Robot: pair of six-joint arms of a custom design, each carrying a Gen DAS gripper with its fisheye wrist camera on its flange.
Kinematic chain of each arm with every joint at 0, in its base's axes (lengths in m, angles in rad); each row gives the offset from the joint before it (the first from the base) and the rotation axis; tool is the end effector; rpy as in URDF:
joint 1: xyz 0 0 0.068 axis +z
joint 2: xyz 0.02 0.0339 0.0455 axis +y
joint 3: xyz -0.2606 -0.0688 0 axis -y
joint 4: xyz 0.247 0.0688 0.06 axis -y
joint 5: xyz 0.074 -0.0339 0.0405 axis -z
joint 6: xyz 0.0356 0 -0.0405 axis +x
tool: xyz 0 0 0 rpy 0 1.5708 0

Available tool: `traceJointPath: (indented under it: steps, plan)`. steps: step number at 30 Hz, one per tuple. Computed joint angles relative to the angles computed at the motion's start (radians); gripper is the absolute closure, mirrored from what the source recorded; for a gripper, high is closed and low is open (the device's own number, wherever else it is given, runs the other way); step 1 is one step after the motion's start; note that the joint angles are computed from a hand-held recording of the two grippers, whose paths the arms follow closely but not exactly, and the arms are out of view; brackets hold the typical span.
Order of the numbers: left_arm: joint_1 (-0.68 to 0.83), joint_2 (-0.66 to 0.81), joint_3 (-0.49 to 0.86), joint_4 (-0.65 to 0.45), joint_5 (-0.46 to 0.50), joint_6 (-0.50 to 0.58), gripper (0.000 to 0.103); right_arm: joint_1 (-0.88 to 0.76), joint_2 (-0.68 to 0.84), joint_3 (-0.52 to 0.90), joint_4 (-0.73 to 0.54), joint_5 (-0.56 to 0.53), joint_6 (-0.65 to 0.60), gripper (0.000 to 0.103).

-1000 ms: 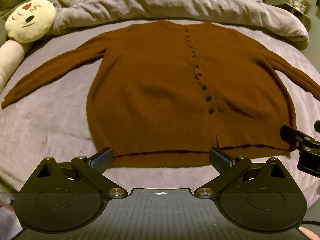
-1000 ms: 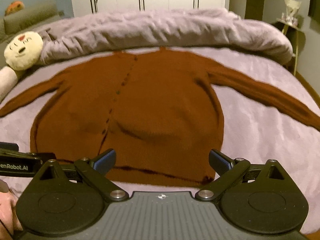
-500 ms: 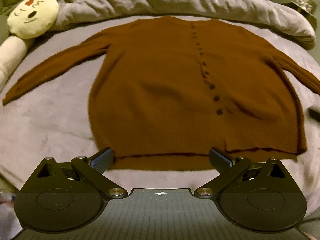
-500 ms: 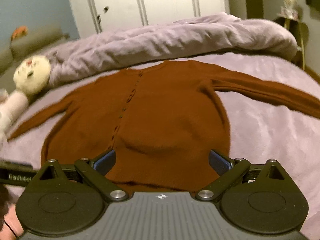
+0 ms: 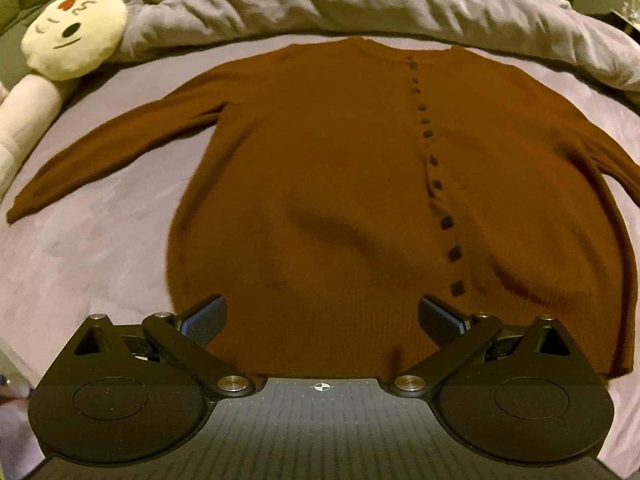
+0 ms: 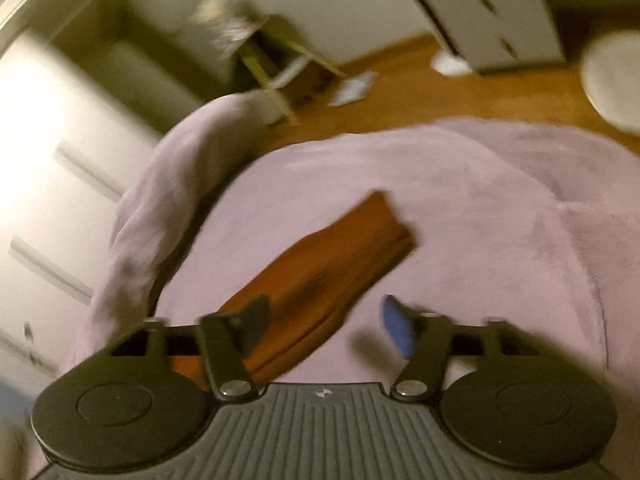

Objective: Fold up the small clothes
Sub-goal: 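Grasp the brown cardigan's sleeve cuff with the right gripper, then lay the sleeve across the cardigan body and open the right gripper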

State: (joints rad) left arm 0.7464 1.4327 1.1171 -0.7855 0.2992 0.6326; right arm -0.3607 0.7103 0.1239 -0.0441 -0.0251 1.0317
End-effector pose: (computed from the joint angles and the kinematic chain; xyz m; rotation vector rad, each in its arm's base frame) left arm 0.2174 0.1868 0.2557 -0.0541 2.5931 0.0931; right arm 0.1405 -0.0521 0.1321 1.4193 1.7203 0.3996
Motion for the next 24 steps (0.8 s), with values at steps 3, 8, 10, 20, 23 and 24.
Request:
traceJointPath:
  steps: [3,8,10,20,23,24]
  plan:
    - [-0.049,0.012,-0.001,0.007,-0.022,-0.038,0.000,-0.115,0.131,-0.065,0.221,-0.110,0.015,0.055]
    - [-0.094,0.046,0.017,0.018,-0.034,-0.065,0.000,-0.126,0.347,-0.036,0.423,-0.097,0.017,0.082]
    - [-0.094,0.059,0.026,0.027,-0.035,-0.068,0.000,-0.118,0.393,0.006,0.404,-0.088,0.000,0.097]
    - [-0.005,0.162,0.130,0.049,0.031,-0.064,0.000,0.375,0.409,0.324,0.211,0.301,-0.185,0.097]
    - [0.011,0.196,0.176,0.051,0.051,-0.070,0.000,0.572,0.550,0.480,0.274,0.333,-0.267,0.097]
    - [0.015,0.206,0.191,0.050,0.061,-0.072,0.000,0.638,0.606,0.533,0.302,0.336,-0.302,0.097]
